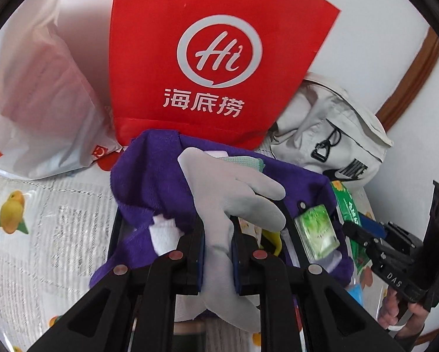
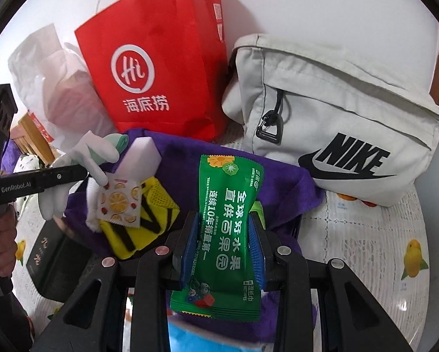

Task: Organize soft objects
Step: 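Lay the glove on the towel with the left gripper while the right drops the snack packet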

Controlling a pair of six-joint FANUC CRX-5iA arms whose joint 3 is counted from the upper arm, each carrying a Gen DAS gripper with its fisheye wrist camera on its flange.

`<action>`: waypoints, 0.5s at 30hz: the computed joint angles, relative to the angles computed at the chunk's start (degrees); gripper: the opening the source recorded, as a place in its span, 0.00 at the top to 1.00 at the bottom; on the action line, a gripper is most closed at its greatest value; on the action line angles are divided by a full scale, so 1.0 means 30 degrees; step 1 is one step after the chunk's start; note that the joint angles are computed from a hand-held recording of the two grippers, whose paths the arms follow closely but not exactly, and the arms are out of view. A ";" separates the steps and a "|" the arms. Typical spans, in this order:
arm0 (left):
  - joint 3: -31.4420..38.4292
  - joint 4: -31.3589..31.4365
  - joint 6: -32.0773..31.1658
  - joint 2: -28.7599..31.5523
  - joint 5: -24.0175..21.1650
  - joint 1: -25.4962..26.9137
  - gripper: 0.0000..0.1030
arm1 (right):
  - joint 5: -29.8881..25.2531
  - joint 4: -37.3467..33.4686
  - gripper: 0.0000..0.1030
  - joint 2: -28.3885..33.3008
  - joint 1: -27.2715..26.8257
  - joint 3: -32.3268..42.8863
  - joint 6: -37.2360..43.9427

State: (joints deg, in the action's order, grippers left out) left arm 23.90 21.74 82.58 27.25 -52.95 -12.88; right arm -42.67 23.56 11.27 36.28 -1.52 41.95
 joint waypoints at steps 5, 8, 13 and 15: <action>0.1473 -0.0521 0.0744 0.1303 -0.1010 -0.0045 0.86 | -0.0797 -0.1343 0.67 0.0937 -0.0459 0.1236 0.1193; 0.1702 -0.0452 0.0724 0.1599 -0.1220 -0.0029 0.84 | -0.1225 -0.1820 0.67 0.1334 -0.0624 0.1712 0.1603; 0.2415 -0.0834 0.0801 0.2080 -0.1868 -0.0084 0.77 | -0.1855 -0.2573 0.67 0.1881 -0.0770 0.2398 0.2280; 0.2455 -0.0771 0.0674 0.2145 -0.1921 -0.0092 0.69 | -0.1885 -0.2678 0.65 0.1952 -0.0757 0.2470 0.2457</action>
State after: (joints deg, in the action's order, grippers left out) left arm 31.26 19.42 84.60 33.68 -58.71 -13.16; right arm -48.33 15.52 17.13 34.01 5.89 49.32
